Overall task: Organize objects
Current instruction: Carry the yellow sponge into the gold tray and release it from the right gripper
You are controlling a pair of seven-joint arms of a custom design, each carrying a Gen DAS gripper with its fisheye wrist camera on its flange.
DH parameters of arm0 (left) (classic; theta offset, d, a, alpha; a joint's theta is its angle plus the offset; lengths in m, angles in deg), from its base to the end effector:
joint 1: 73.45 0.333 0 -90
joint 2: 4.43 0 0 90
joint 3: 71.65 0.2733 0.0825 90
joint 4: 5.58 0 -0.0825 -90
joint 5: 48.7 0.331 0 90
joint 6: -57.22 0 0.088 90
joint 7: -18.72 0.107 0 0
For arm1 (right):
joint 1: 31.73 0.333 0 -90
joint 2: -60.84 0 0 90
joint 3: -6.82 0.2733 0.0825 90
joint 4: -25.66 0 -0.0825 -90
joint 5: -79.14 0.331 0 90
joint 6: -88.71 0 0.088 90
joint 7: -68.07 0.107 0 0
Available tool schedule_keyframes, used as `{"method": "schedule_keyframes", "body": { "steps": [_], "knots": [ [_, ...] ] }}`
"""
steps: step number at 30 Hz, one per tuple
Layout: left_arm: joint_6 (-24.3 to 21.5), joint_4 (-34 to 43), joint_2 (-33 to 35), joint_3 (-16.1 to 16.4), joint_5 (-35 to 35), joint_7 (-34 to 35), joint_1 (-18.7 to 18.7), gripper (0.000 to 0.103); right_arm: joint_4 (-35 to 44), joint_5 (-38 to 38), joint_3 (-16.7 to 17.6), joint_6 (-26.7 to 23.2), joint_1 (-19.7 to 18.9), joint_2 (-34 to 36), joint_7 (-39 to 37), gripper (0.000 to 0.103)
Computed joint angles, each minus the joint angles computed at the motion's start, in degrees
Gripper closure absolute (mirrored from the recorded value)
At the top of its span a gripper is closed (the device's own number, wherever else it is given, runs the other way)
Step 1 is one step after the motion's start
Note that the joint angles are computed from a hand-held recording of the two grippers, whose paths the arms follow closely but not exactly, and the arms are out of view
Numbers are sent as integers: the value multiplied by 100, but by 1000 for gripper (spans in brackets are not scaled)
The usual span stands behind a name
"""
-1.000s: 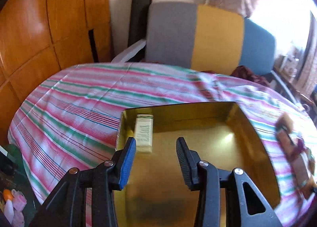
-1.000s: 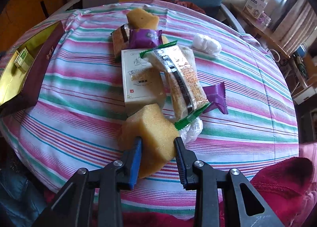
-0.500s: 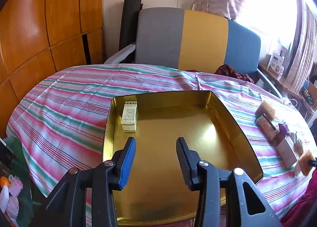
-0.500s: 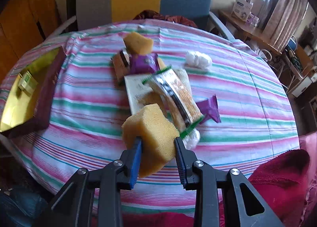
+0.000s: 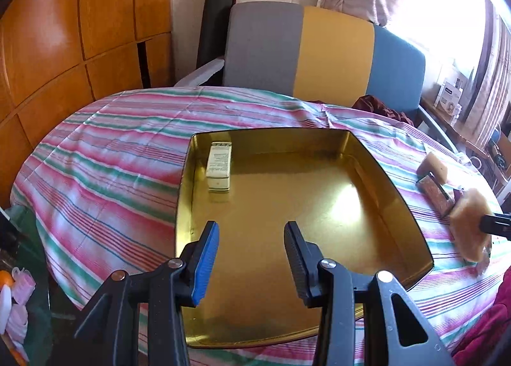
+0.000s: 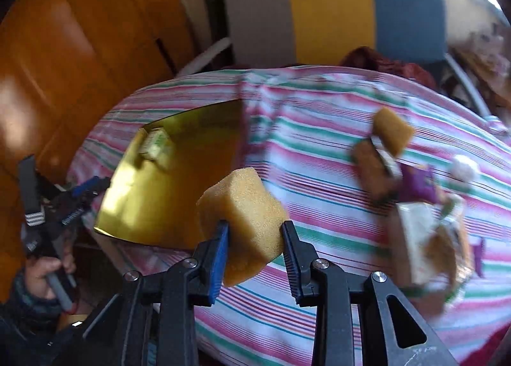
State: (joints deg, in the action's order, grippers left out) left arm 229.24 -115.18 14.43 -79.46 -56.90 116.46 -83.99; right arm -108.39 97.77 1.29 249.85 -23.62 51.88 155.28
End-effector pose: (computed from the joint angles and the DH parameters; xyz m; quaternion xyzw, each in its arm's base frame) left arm 0.5881 -0.1761 0.4074 -0.5516 0.7455 -0.3197 0.1944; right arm 0.4902 0.0052 0.4556 -0.6051 0.7284 -0.1417 0.2885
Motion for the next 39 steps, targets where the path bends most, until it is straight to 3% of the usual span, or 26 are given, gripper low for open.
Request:
{"method": "schedule_keyframes", "body": {
  "steps": [3, 8, 11, 18, 21, 26, 27, 28, 30, 39],
  "knots": [
    [9, -47, -18, 66, 21, -66, 12, 61, 824, 873, 50, -238, 256, 752, -687, 70],
    [-123, -46, -35, 54, -61, -87, 174, 61, 2231, 1668, 554, -842, -19, 1971, -1089, 70],
    [-242, -70, -48, 41, -197, -91, 318, 61, 3216, 1594, 815, -1246, -175, 2781, -731, 70],
    [-336, -102, -23, 428, 95, -740, 281, 61, 5451, 876, 1206, -1934, -215, 4510, 543, 69],
    [-316, -66, 29, 400, 130, -816, 357, 61, 6273, 626, 1334, -2156, -210, 5127, 1136, 68],
    [-358, -20, 87, 357, 148, -846, 419, 61, 8166, 450, 1627, -2790, -195, 6420, 1767, 59],
    [-358, -8, 103, 358, 156, -855, 424, 61, 8437, 505, 1800, -2824, -251, 6623, 1740, 53],
    [-360, 1, 109, 350, 151, -853, 439, 61, 8507, 577, 1911, -2780, -291, 6697, 1707, 39],
    [-338, 9, 123, 374, 171, -895, 432, 61, 8079, 693, 1917, -2463, -305, 6443, 1482, 27],
    [-144, -138, -5, 370, 257, -954, 386, 61, 5777, 472, 1749, -1424, -364, 4894, 802, 16]
  ]
}}
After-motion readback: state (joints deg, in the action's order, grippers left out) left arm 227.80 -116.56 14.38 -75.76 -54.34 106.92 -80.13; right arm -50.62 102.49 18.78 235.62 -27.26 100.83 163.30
